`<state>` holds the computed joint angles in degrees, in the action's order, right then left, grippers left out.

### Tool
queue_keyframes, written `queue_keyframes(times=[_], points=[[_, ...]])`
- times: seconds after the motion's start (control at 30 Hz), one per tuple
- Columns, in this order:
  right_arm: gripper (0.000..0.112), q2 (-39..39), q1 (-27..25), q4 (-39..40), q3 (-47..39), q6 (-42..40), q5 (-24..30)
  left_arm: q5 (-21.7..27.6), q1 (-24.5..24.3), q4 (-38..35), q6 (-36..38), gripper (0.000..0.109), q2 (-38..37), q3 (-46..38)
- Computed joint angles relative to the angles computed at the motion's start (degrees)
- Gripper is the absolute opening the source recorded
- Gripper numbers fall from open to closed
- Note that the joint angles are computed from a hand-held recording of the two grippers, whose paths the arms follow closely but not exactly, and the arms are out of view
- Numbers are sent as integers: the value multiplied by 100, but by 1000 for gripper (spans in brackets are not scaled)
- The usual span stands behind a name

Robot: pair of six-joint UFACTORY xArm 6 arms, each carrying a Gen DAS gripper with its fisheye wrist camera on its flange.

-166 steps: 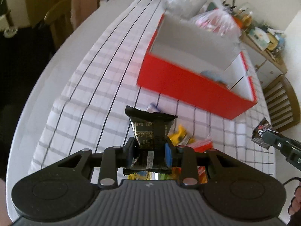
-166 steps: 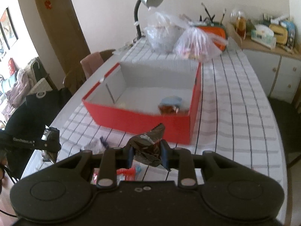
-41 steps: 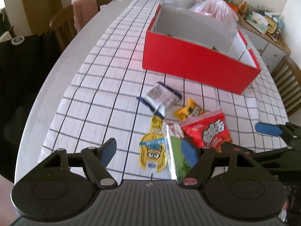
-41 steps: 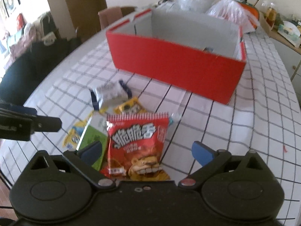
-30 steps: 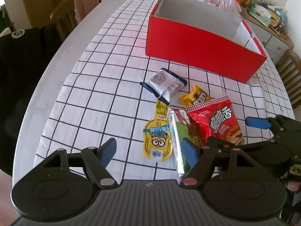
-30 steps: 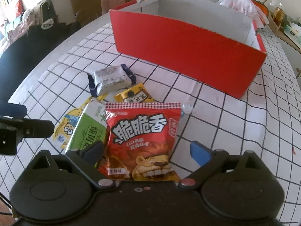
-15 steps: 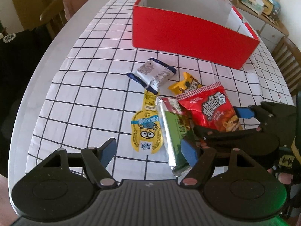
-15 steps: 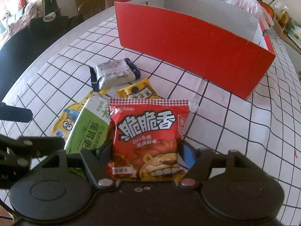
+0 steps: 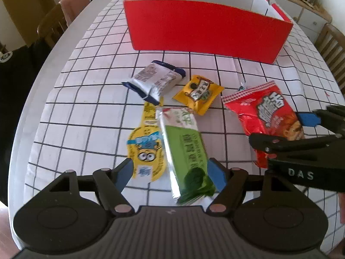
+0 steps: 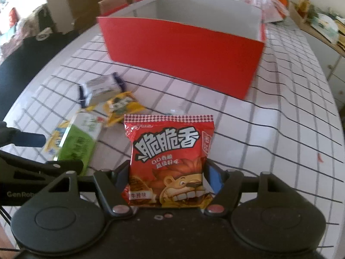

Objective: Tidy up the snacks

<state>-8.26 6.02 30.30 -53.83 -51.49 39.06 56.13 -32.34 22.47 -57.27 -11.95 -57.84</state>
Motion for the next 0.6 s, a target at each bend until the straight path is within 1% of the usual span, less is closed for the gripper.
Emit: queue_keyframes(times=[0.07,0.27,0.37,0.47,0.53,0.6], points=[[70,77,-112,120,-111,-57,146,142,-68,167,-97,75,244,-232],[70,110,-282,207,-172,-192,193,632,-147,291,-168,75,799,-714],[70,152,-338,189,-203,-211,214,830,-216,437,-198,76,995,-892],[70,152,-372,223,-209,-276,250,912,-273,520,-248,75,1078,-988],[70,151,-395,285,-226,-336,303,813,-273,501,-241,66,1043,-949],[70,153,-408,333,-241,-372,345,773,-304,495,-202,47,1037,-951]])
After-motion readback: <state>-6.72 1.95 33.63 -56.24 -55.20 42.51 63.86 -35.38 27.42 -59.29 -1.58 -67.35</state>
